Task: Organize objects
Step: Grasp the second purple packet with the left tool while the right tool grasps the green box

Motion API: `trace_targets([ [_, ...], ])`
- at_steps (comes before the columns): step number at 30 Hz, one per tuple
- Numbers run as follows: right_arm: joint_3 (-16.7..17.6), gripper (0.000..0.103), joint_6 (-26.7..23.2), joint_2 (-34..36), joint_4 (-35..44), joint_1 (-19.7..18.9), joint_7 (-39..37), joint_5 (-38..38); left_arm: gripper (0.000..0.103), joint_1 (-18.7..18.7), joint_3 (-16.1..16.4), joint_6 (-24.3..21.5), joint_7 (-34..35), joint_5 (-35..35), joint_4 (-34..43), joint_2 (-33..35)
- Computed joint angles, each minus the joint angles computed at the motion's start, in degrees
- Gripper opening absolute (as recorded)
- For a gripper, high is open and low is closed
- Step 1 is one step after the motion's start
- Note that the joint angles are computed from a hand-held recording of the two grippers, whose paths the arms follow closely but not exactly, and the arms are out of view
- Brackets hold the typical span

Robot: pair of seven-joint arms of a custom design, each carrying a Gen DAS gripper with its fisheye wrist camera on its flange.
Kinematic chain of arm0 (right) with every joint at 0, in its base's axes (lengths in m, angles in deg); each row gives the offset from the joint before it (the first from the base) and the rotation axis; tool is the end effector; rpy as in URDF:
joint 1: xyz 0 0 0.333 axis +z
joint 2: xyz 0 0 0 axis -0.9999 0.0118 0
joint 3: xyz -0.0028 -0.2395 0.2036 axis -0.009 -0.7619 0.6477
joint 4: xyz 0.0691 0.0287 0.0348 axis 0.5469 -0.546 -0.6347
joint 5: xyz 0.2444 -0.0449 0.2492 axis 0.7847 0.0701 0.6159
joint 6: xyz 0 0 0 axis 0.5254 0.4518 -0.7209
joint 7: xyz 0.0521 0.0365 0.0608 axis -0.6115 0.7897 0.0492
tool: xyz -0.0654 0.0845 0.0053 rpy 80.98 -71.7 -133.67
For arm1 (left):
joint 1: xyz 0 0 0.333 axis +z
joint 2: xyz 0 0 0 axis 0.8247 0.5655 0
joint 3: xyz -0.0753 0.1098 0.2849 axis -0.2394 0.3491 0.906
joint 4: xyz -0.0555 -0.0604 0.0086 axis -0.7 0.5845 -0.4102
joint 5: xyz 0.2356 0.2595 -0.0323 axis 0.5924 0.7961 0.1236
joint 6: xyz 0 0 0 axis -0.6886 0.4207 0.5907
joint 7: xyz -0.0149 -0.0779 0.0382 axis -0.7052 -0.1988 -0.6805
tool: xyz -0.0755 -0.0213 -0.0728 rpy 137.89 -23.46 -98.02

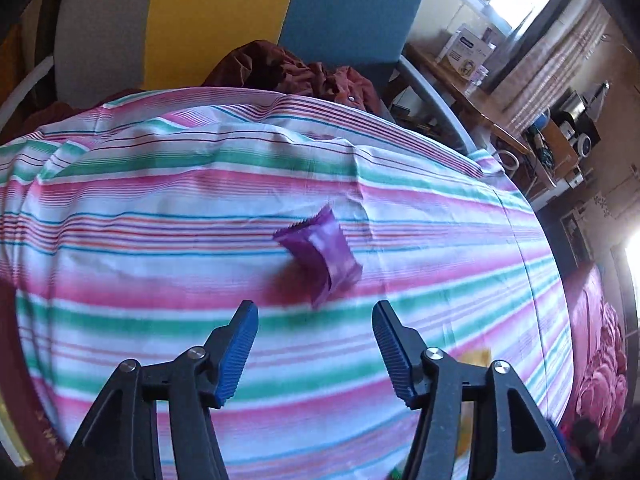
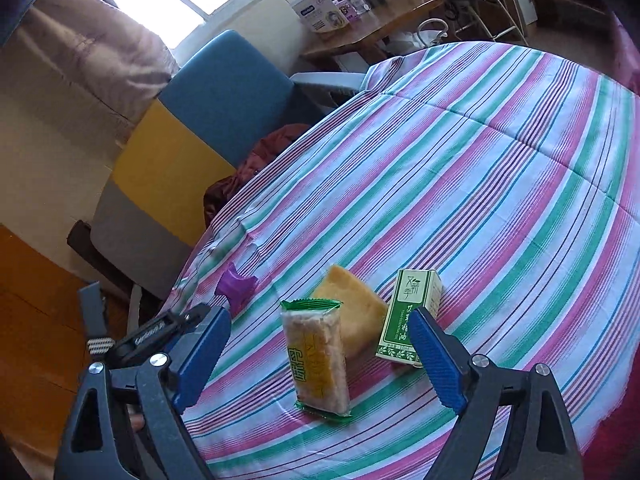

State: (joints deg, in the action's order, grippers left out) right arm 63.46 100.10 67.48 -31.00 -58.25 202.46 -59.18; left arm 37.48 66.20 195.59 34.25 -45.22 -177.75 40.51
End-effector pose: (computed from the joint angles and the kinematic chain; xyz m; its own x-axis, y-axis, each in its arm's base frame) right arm 0.5199 0.3934 0.5075 -0.0105 -0.8096 -0.5869 -0.8221 0.3411 -0.4558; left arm 0.5639 -0.2880 0.4804 0.2864 -0.9080 0.3056 -0.8191 -0.3976 -0.4136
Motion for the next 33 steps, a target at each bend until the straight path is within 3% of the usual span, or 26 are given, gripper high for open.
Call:
trace_targets([
  [2, 1.6, 0.091, 0.1, 0.3, 0.1, -1.2, -2.1, 1.9, 0.061, -0.5, 0.8, -1.3, -1.0, 1.3, 3.3, 2.5],
  [9, 2.4, 0.091, 1.8, 0.0, -0.9, -1.9, -4.0, 5.2, 0.061, -2.0, 2.6, -9.2, -0.6, 2.2, 16.7, 12.8],
  [11, 0.3, 0.091, 2.6, -0.6, -1.9, -0.6, -1.5, 3.9, 0.043, -2.9, 3.5, -9.8, -1.1, 3.8, 16.6, 12.9],
  [13, -2.4, 0.091, 3.7, -1.4, -3.2, 1.0, 2.5, 1.6, 0.033, -2.2, 2.7, -7.1, 0.7, 3.8, 12.8, 10.8],
  [16, -4.5, 0.089, 3.9, -1.8, -4.3, 1.7, 7.8, -0.6, 0.031, -2.2, 2.4, -4.9, 1.5, 4.8, 6.8, 7.0],
  [21, -7.5, 0.085, -0.6, -1.6, -2.9, 3.4, 15.5, -8.6, 0.03, -1.9, 0.7, -2.0, 1.4, 5.0, -3.3, 0.1],
  [28, -5.3, 0.068, -14.1, 1.7, 4.2, 1.8, 15.7, -13.6, 0.03, -1.8, -2.5, 2.1, 0.5, 6.0, -14.7, -10.3],
  [33, -3.7, 0.067, -18.7, 4.0, 7.5, 0.7, 13.2, -12.6, 0.03, -1.3, -5.3, 5.8, -0.8, 6.1, -23.0, -18.9],
])
